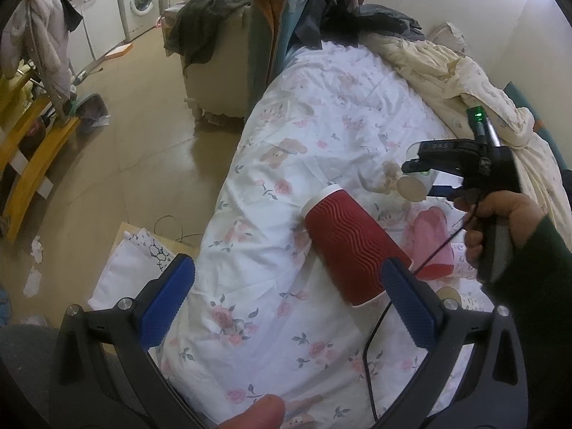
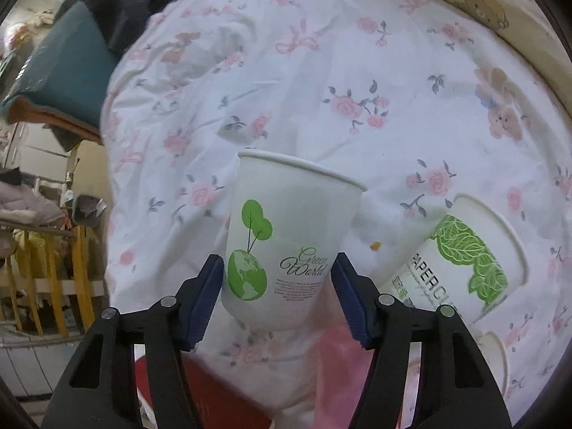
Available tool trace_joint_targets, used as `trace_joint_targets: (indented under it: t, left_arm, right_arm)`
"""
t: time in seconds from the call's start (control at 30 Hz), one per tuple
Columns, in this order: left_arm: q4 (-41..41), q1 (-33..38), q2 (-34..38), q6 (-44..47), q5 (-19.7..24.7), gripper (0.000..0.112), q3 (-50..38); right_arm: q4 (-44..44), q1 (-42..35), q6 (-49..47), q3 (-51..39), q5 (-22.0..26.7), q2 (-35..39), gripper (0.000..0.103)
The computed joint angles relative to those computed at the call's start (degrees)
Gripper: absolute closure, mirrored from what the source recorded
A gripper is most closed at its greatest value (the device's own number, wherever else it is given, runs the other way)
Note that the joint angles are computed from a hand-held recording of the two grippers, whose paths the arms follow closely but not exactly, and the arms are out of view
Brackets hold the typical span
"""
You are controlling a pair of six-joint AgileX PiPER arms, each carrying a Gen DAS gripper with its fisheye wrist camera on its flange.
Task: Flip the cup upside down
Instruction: 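Grasp the white green-tree cup by its body with the right gripper, then lift the cup and set it upright on the sheet, open right gripper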
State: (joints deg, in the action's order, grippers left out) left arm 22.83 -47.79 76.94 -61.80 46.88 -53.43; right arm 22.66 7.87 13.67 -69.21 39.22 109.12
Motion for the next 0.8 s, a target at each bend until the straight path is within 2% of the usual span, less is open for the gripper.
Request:
trace_joint_targets:
  t: [0.27, 0.47, 0.63, 0.8]
  left_arm:
    - [4.2, -2.57, -0.98, -3.09, 1.53, 0.009, 0.03]
    - [5.38, -3.79, -2.06, -4.22, 2.06, 0.009, 1.05]
    - [6.15, -6.27, -2.72, -4.87, 2.89, 0.009, 1.79]
    - [6.45, -8.74, -2.67, -5.51, 3.61, 0.009, 1.94]
  right_arm:
    - [-0.3, 1.3, -1.68, 7.41, 2.66, -13.35, 0.039]
    - [-0.93, 3.88, -1.06, 16.92, 6.33, -28.21, 0.039]
    - [-2.33, 9.94, 3.48, 26.67, 9.55, -41.31, 0.039]
    - [-3.93, 19.51, 12.64, 35.61, 9.23, -49.86, 0.039]
